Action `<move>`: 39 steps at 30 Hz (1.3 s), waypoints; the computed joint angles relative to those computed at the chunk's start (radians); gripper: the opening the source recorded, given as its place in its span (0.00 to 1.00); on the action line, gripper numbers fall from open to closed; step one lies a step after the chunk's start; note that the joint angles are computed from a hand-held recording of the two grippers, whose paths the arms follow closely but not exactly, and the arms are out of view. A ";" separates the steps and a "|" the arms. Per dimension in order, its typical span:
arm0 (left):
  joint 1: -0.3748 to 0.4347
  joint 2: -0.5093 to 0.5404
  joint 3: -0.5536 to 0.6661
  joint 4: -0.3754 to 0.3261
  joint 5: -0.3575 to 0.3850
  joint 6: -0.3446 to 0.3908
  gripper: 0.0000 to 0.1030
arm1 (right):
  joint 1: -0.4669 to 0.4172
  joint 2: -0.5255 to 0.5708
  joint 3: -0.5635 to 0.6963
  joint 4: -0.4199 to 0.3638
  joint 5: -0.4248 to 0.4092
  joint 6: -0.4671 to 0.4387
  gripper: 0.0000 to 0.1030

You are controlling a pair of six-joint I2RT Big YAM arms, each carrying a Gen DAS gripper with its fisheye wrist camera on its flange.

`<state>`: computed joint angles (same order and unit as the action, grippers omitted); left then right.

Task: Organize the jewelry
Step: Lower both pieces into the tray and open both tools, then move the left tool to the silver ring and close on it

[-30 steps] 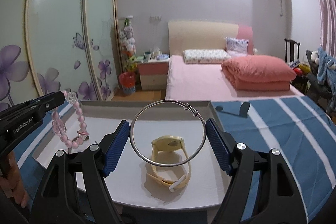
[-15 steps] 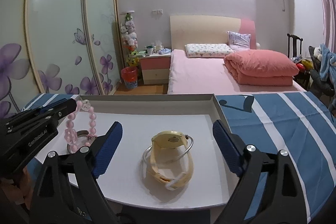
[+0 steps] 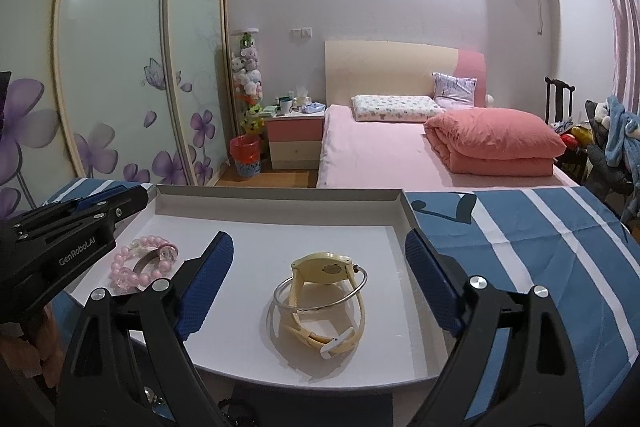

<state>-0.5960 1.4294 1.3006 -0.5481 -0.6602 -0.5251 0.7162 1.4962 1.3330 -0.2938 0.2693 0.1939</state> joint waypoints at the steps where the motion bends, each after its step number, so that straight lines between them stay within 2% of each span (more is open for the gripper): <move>1: -0.002 -0.004 -0.002 -0.004 -0.004 -0.003 0.22 | 0.000 -0.003 -0.001 0.000 0.002 0.000 0.85; 6: -0.019 -0.042 -0.025 -0.024 -0.019 -0.017 0.22 | 0.004 -0.047 -0.036 0.005 0.009 0.005 0.85; 12: -0.057 -0.148 -0.105 -0.079 -0.055 -0.063 0.30 | 0.020 -0.133 -0.106 0.013 0.034 0.009 0.85; 18: -0.099 -0.234 -0.185 -0.184 -0.006 -0.136 0.32 | 0.041 -0.214 -0.176 -0.014 0.056 0.047 0.85; 23: -0.118 -0.223 -0.198 -0.246 0.084 -0.148 0.32 | 0.060 -0.269 -0.232 -0.033 0.075 0.081 0.85; 28: -0.122 -0.180 -0.184 -0.261 0.152 -0.136 0.32 | 0.060 -0.290 -0.262 -0.060 0.070 0.108 0.85; 36: -0.116 -0.133 -0.167 -0.277 0.203 -0.159 0.32 | 0.054 -0.299 -0.286 -0.064 0.047 0.119 0.85; 39: -0.114 -0.112 -0.145 -0.301 0.221 -0.153 0.28 | 0.053 -0.291 -0.281 -0.066 0.037 0.115 0.85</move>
<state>-0.7099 1.3176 1.1561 -0.8490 -0.4391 -0.6781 0.7688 1.2055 1.0524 -0.3598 0.3059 0.3087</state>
